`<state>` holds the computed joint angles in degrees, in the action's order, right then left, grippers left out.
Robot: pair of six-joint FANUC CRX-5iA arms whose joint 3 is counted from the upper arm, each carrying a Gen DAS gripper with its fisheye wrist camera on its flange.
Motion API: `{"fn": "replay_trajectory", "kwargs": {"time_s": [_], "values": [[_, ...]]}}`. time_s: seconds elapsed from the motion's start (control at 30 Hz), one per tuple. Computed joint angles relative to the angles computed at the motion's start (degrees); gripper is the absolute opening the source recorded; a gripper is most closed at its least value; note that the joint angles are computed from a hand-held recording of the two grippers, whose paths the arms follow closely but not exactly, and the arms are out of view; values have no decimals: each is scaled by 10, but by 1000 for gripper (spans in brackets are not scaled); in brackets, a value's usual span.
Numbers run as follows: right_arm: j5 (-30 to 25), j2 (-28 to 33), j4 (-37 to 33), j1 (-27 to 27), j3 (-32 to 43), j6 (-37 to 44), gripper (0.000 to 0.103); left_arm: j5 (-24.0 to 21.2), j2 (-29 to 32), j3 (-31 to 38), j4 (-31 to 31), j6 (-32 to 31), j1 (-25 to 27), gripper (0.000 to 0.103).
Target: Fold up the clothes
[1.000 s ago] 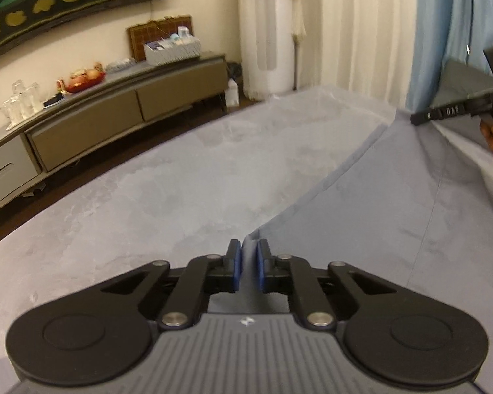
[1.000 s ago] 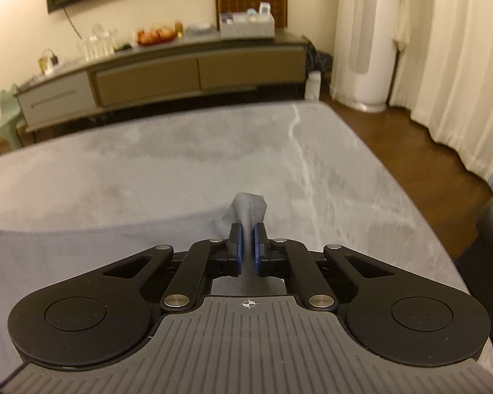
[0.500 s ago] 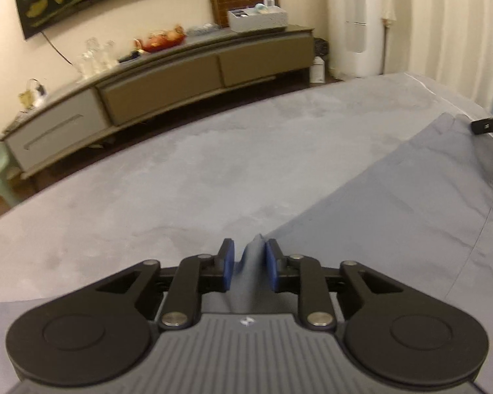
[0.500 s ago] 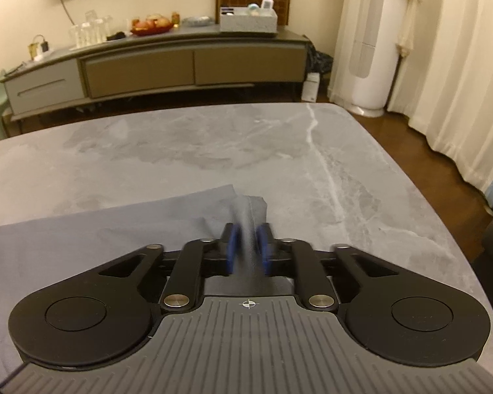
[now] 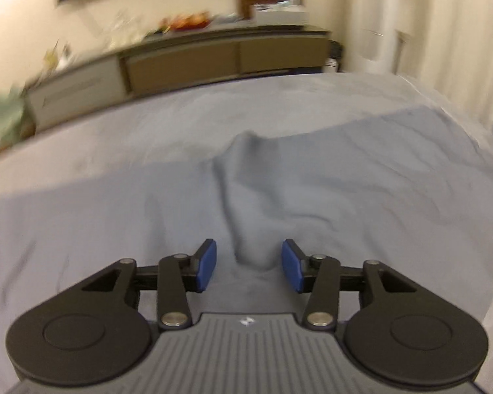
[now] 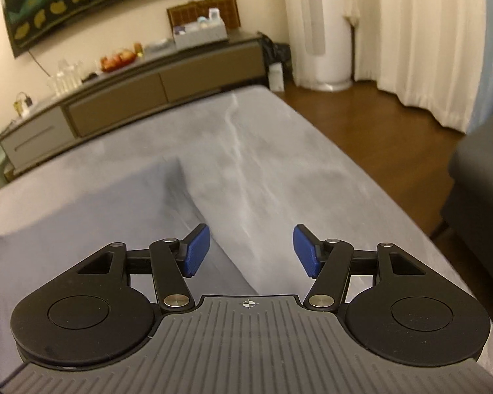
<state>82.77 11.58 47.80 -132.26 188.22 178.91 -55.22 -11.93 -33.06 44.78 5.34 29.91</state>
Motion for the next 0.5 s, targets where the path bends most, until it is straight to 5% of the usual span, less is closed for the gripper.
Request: {"fn": "replay_trajectory", "kwargs": {"time_s": [0.1, 0.23, 0.33, 0.5], "values": [[-15, 8, -3, 2, 26, 4, 71, -2, 13, 27, -32, 61, -9, 49], [-57, 3, 5, 10, 39, 41, 72, 66, 9, 22, -42, 63, -40, 56], [-52, -18, -1, 32, 20, 114, 37, 93, 13, 36, -75, 111, -63, 55], [-16, -13, -53, 70, 3, 127, 30, 192, 19, 41, -123, 143, -116, 55]]}}
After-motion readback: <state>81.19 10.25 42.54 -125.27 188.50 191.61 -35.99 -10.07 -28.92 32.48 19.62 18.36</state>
